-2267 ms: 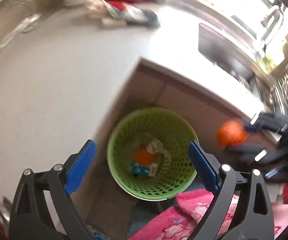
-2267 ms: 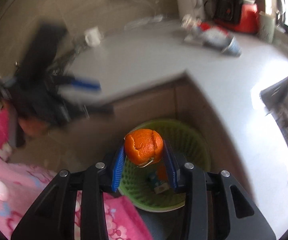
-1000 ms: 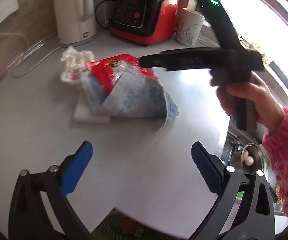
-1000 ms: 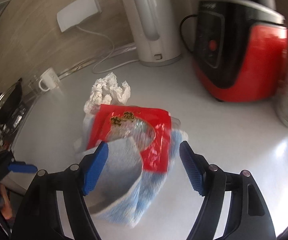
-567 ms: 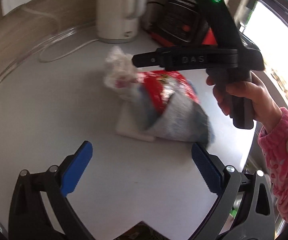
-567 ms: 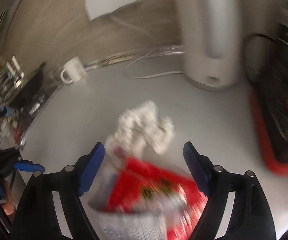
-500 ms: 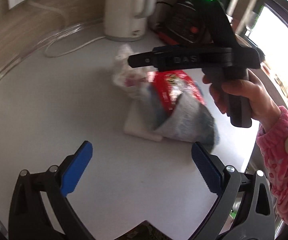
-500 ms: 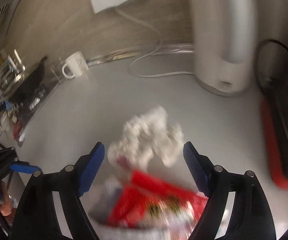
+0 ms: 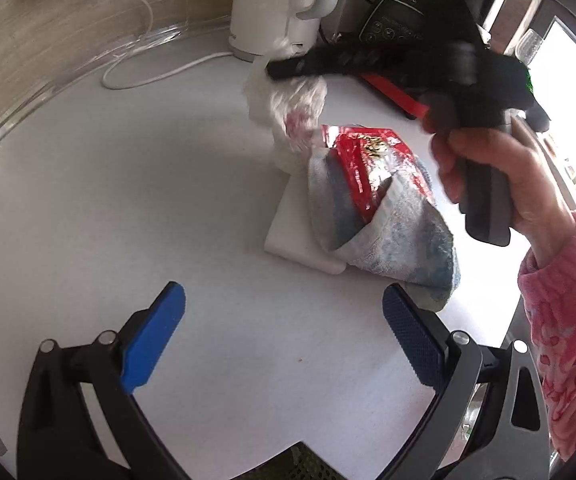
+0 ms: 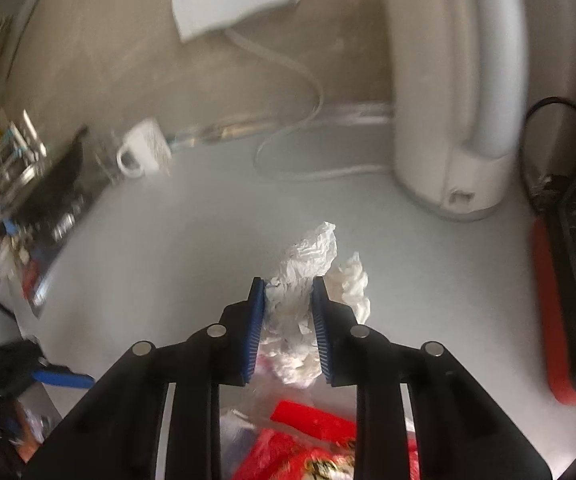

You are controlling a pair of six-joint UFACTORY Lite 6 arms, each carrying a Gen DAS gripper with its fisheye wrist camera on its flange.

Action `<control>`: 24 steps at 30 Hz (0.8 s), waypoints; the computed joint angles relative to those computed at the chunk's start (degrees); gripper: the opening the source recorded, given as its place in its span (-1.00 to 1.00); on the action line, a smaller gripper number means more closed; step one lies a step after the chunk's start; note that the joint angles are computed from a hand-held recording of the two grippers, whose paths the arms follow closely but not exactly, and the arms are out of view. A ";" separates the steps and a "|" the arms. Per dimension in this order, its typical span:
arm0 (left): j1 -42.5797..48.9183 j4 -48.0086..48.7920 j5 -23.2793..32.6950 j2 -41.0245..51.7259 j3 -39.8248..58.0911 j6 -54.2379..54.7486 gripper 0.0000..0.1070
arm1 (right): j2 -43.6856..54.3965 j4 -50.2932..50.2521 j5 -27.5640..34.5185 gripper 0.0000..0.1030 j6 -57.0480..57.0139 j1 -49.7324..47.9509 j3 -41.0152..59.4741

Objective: Collect trash
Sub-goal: 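Grasp the crumpled white tissue with the right gripper and lift it, then grasp the white foam block with the left gripper while the right holds the tissue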

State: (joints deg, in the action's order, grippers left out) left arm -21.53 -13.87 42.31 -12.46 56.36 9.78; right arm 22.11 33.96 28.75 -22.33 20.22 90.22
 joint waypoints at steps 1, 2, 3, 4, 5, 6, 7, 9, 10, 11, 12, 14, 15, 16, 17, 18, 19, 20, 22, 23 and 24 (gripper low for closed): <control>-0.44 0.34 -0.44 0.27 0.07 -0.30 0.77 | -1.86 2.93 -0.70 -0.53 -2.06 -0.95 -1.53; -1.04 0.93 -1.11 0.68 0.24 -0.73 0.77 | -4.68 6.50 -1.68 -0.53 -4.45 -2.23 -3.89; -1.62 1.59 -1.80 1.21 0.40 -1.03 0.77 | -7.34 10.70 -1.99 -0.54 -7.39 -3.73 -5.89; -2.14 2.35 -2.35 1.77 0.60 -1.45 0.77 | -9.87 14.09 -1.97 -0.54 -9.72 -5.21 -7.62; -2.78 3.08 -3.29 2.29 0.56 -1.43 0.77 | -11.70 15.48 -2.13 -0.53 -10.47 -6.17 -8.74; -3.23 3.32 -4.02 2.64 0.41 -1.04 0.77 | -13.98 16.56 -2.07 -0.54 -11.02 -7.40 -10.04; -3.69 3.43 -4.80 3.22 0.38 -0.39 0.77 | -16.00 17.64 -1.82 -0.54 -11.63 -8.58 -11.17; -4.62 3.38 -6.50 5.61 0.89 1.89 0.77 | -20.59 19.57 -0.51 -0.54 -12.40 -11.20 -13.66; -4.90 2.82 -7.49 6.86 0.82 3.86 0.77 | -23.83 19.47 0.13 -0.53 -12.00 -12.60 -15.65; -4.95 2.58 -7.99 7.39 0.75 4.99 0.77 | -26.38 18.77 0.31 -0.53 -11.29 -13.46 -17.23; -4.94 1.85 -8.72 8.51 0.88 6.64 0.77 | -28.63 18.62 0.71 -0.53 -11.33 -14.29 -19.01; -4.94 0.90 -10.03 10.66 1.30 9.33 0.77 | -34.75 17.72 1.98 -0.53 -10.65 -16.54 -23.74; -4.80 0.04 -10.44 11.30 1.43 10.92 0.77 | -36.78 16.95 2.76 -0.53 -9.84 -17.46 -25.15; -4.76 -0.67 -10.80 11.94 1.56 12.40 0.77 | -39.67 15.97 3.81 -0.53 -8.85 -18.65 -27.39; -4.80 -0.92 -11.24 12.42 1.59 13.50 0.77 | -41.54 14.90 4.05 -0.53 -7.60 -18.97 -28.93; -4.90 -1.17 -11.85 12.73 1.43 14.98 0.77 | -43.60 14.17 4.86 -0.53 -6.82 -19.85 -30.44; -5.15 -0.61 -12.63 12.97 1.15 15.71 0.75 | -45.66 13.98 6.45 -0.53 -6.73 -21.50 -31.75; -5.08 -0.50 -13.15 12.85 0.64 16.46 0.71 | -48.04 13.07 7.23 -0.53 -5.54 -22.34 -33.47; -5.76 0.06 -14.16 13.33 0.25 17.45 0.62 | -51.58 10.93 7.98 -0.53 -2.55 -22.54 -35.90; -6.11 0.39 -14.85 13.75 0.11 18.05 0.56 | -53.67 9.40 8.47 -0.53 -0.56 -22.67 -37.13; -6.04 0.42 -15.29 14.17 0.15 18.80 0.49 | -55.75 8.67 9.43 -0.53 0.32 -23.39 -38.31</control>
State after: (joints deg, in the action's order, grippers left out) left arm -27.57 -13.46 27.02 1.71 56.51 28.58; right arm -33.64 42.64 38.18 -22.01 -3.16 51.91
